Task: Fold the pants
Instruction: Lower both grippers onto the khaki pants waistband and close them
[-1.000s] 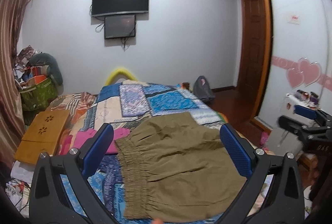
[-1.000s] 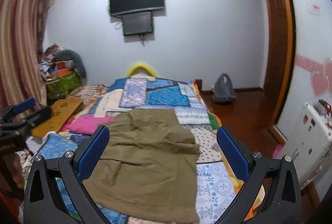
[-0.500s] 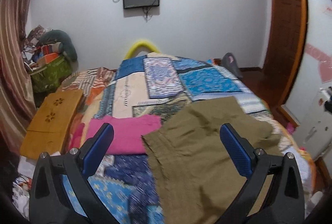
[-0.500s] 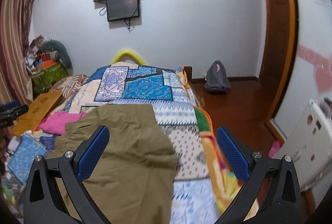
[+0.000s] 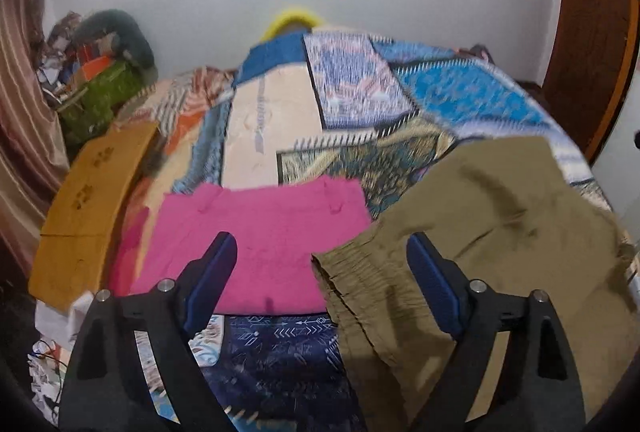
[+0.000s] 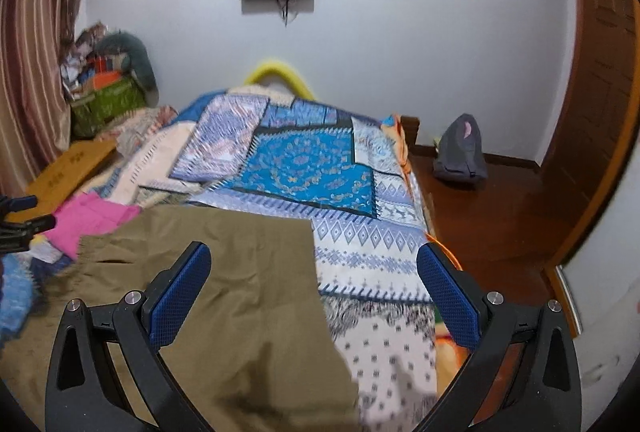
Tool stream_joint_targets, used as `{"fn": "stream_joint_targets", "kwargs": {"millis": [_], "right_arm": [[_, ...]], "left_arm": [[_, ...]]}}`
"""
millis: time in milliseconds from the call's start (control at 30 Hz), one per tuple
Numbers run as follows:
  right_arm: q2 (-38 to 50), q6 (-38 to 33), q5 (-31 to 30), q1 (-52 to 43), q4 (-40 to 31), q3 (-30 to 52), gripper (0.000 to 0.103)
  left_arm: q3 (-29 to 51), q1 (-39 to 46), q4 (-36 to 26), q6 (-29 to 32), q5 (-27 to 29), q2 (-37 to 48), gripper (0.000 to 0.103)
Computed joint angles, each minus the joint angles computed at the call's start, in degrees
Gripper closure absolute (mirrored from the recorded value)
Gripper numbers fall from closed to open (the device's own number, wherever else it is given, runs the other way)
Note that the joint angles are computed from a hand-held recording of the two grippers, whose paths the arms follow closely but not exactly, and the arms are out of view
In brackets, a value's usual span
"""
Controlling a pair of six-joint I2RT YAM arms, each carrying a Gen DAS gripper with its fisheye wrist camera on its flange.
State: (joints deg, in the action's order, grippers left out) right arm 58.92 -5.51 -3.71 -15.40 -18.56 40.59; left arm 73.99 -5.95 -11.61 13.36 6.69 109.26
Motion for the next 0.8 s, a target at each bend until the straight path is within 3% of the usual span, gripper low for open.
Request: {"fn": "stream_joint_targets", "kwargs": {"millis": [200,367,500,633,667,733,800], "right_arm": [[16.2,-2.8,-2.7,-2.0,2.6,6.6,0.002],[27.5,-4.2,-2.8,-0.9,2.8,13.1,0.005],[36.3,-4.7,-4.8,-1.1,0.8,18.5,0.031],[39.1,-4.5,-8.8,-2.3,0.6,19.8,0.032],[39.1,-4.7,-9.8,-2.6,0.6,19.8,0.037],[38.7,-5.2,-11.5,-2.9,0.0,19.7,0.048],[38.0,-6.1,-12.3,-2.5,-1.1,19.6,0.066]], "left_arm": [[6.2,-0.4,-0.9,2.4,-1.5,9.9,0.021],[11.3,-0.1,-4.6,2.6,0.4,15.2,0.025],[15.8,0.6,-9.0,2.8,4.6,18.2,0.036],[20.6,1.8,-14.7,2.7,10.1,21.3,0.051],[21.1,2.0,-15.2,2.7,10.9,21.6,0.052],[21.5,1.9,-15.6,2.6,11.6,22.0,0.056],[20.6,1.7,-15.2,2.4,11.4,21.5,0.061]]}}
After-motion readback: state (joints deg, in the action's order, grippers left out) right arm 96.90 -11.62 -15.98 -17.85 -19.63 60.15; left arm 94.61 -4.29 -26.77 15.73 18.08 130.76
